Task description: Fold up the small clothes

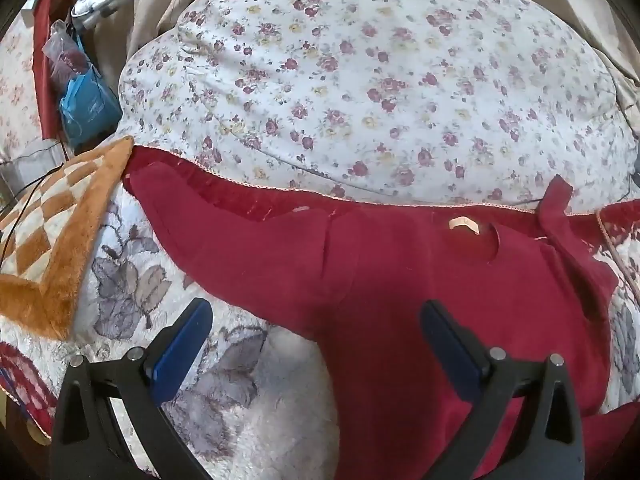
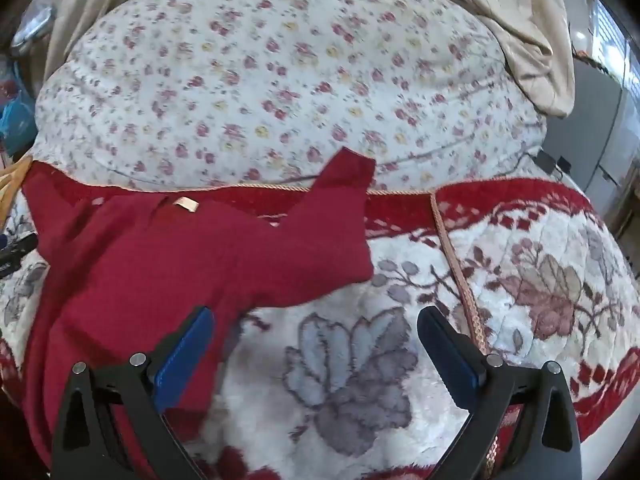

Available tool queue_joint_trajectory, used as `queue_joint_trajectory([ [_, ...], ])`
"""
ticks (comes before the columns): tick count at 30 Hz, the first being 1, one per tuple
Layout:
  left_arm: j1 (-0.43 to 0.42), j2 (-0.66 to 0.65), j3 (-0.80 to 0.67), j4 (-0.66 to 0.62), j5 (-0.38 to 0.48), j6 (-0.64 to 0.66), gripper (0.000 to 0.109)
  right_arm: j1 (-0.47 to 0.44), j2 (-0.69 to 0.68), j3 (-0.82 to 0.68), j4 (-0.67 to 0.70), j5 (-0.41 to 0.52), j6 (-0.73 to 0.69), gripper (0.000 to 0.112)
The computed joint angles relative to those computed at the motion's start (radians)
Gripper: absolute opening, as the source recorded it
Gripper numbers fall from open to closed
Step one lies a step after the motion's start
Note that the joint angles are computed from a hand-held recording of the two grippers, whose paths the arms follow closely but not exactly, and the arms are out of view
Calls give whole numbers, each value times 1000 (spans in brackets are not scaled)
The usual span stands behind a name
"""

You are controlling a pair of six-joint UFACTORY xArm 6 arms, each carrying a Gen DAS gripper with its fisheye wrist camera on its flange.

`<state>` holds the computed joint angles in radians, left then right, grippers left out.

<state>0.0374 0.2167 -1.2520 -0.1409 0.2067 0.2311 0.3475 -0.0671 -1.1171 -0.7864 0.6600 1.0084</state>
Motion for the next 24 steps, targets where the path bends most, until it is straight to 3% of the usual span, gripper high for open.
queue_joint_trajectory([
  [10, 14, 2, 4, -21, -27, -5, 103, 77, 82, -107, 77, -7, -18, 103],
  [14, 18, 0, -7, 55, 6, -80, 103, 82, 131, -149, 174, -63, -42, 103],
  [18, 23, -1, -8, 36, 9, -69, 103, 92, 203, -209, 227, -106, -30, 103],
  [24, 28, 15, -21, 25, 20, -76, 103, 106, 335, -341, 413, -130, -147, 103],
])
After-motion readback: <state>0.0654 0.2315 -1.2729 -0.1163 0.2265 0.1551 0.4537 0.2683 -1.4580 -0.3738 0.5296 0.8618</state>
